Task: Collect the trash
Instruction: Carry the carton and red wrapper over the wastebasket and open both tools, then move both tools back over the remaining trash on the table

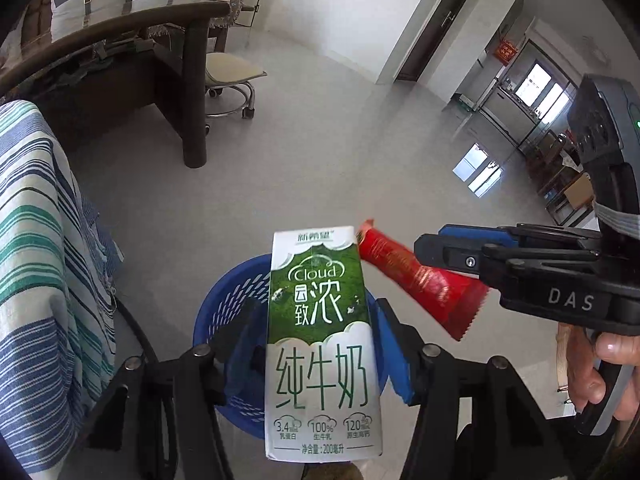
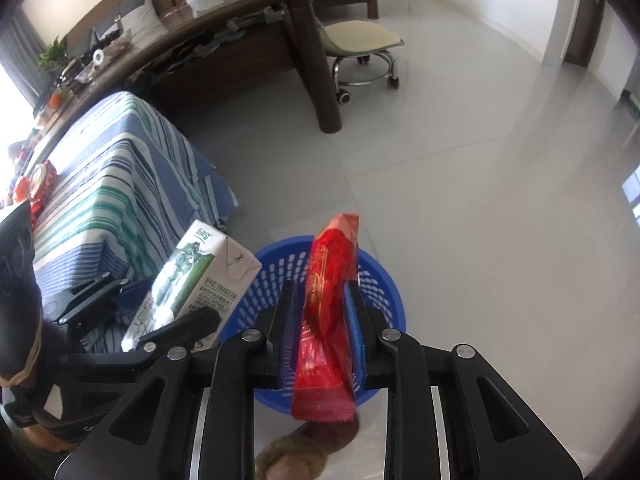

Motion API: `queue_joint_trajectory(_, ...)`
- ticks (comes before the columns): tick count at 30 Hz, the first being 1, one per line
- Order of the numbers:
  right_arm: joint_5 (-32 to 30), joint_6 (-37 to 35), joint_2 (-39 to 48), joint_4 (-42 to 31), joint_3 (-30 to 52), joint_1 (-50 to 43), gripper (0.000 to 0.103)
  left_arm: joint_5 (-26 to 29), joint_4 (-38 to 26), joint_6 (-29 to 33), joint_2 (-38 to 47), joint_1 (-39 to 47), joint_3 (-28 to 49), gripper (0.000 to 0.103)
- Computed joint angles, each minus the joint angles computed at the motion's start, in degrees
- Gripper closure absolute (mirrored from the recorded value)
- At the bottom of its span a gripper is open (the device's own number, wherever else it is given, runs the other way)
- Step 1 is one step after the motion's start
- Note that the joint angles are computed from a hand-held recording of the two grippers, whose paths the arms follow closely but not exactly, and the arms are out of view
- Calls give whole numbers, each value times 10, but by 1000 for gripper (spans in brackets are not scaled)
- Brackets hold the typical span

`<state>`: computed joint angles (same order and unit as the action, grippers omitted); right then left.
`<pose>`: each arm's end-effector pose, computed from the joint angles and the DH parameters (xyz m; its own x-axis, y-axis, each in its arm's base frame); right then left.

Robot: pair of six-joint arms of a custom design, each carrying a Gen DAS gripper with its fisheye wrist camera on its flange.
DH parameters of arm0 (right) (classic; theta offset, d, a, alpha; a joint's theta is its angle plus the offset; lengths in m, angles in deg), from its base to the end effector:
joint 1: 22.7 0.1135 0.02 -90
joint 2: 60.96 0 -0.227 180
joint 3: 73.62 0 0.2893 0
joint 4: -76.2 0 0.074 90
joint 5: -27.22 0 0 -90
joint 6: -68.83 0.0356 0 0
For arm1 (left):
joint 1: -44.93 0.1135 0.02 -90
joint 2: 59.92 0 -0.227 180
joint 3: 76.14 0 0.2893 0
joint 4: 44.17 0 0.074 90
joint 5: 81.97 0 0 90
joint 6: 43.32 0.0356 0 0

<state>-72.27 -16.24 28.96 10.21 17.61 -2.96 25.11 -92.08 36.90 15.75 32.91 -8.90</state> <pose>0.3327 0.1256 0.2485 -0.8820 -0.2264 -0.4133 -0.3249 0.9274 0.1852 0.3009 -0.0748 0.2011 -0.8631 0.0178 -0.5047 0.2148 0.9174 -0.3351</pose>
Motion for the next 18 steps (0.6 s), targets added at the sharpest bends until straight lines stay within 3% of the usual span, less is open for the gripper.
queue_joint_trajectory(5,1,8,-12,6,-1,-10,62,-2,4,-21,-3,5,7,38)
queue_joint_trajectory(8,15,10,-33,22,-10,-12,53,-5,-8,-28,-33,7,4,38)
queue_joint_trajectory(10,32,15,-51,38,-19,-9,47,-2,-21,-24,-66,13,-3,38)
queue_joint_trajectory(18,116,23,-103,103,-33,43,40,-15,-132,16,-249,46,-48,38)
